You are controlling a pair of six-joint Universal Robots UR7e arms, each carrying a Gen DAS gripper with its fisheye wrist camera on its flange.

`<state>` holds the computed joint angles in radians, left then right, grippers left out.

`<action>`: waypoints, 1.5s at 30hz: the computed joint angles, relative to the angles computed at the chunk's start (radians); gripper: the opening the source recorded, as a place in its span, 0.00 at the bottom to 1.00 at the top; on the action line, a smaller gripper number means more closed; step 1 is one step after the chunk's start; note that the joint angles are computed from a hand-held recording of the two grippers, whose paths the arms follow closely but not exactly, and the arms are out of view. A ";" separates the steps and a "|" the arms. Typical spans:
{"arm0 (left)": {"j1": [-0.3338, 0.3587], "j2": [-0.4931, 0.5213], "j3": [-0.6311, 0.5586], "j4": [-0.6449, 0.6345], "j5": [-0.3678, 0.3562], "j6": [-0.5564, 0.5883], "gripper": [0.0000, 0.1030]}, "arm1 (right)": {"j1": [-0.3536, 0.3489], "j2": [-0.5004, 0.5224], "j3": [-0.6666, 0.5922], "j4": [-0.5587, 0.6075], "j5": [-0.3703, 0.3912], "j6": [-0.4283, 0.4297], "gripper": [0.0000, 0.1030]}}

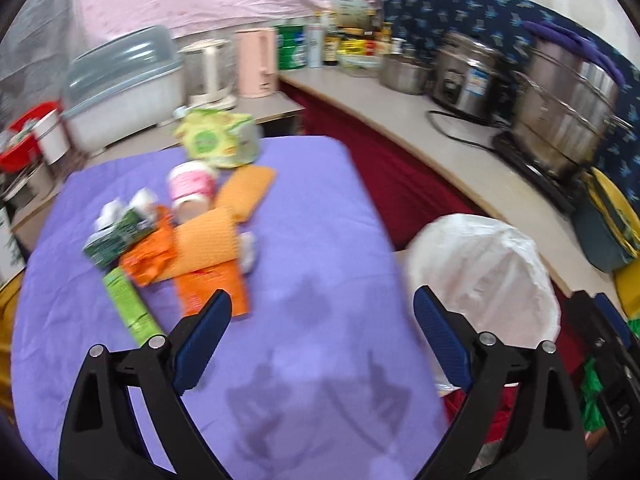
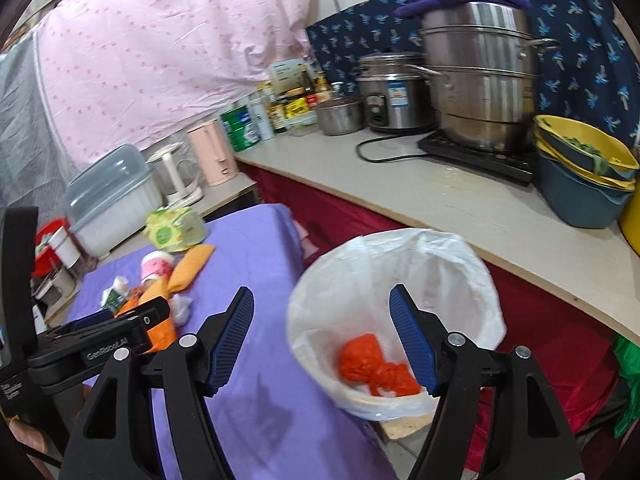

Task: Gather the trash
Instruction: 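Withdraw both grippers from the bin back toward the table, then grasp the green wasabi box with the left gripper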

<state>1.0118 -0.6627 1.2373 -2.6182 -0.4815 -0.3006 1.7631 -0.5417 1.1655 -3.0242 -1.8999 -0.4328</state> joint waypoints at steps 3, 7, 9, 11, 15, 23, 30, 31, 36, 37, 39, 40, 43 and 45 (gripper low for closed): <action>0.018 -0.057 0.050 0.120 0.059 -0.140 0.86 | 0.019 0.021 -0.005 0.022 0.005 -0.010 0.66; 0.051 -0.131 0.095 0.331 0.093 -0.372 0.86 | 0.040 0.050 -0.014 0.053 0.015 -0.007 0.66; 0.066 -0.152 0.104 0.429 0.107 -0.477 0.86 | 0.051 0.067 -0.023 0.071 0.020 -0.002 0.66; 0.082 -0.165 0.101 0.530 0.117 -0.575 0.86 | 0.059 0.081 -0.030 0.084 0.021 -0.001 0.66; 0.120 -0.164 0.062 0.691 0.100 -0.713 0.86 | 0.074 0.114 -0.051 0.112 0.015 -0.001 0.66; 0.174 -0.133 0.006 0.745 0.033 -0.751 0.86 | 0.088 0.171 -0.109 0.172 -0.003 0.009 0.66; 0.194 -0.153 0.042 0.683 -0.022 -0.680 0.65 | 0.088 0.206 -0.157 0.226 -0.004 0.019 0.66; 0.195 -0.162 0.055 0.667 -0.025 -0.670 0.59 | 0.089 0.212 -0.165 0.235 -0.002 0.022 0.66; 0.199 -0.214 0.121 0.610 -0.048 -0.635 0.30 | 0.092 0.236 -0.197 0.268 0.007 0.020 0.66; 0.201 -0.226 0.135 0.598 -0.049 -0.632 0.27 | 0.094 0.243 -0.205 0.277 0.010 0.021 0.66; 0.201 -0.248 0.159 0.582 -0.047 -0.635 0.26 | 0.097 0.255 -0.219 0.292 0.015 0.024 0.66; 0.202 -0.260 0.173 0.567 -0.048 -0.626 0.26 | 0.099 0.262 -0.228 0.298 0.017 0.025 0.66; 0.200 -0.293 0.208 0.538 -0.032 -0.613 0.26 | 0.105 0.283 -0.254 0.318 0.024 0.027 0.66; 0.198 -0.313 0.231 0.523 -0.021 -0.610 0.26 | 0.108 0.297 -0.275 0.330 0.030 0.029 0.66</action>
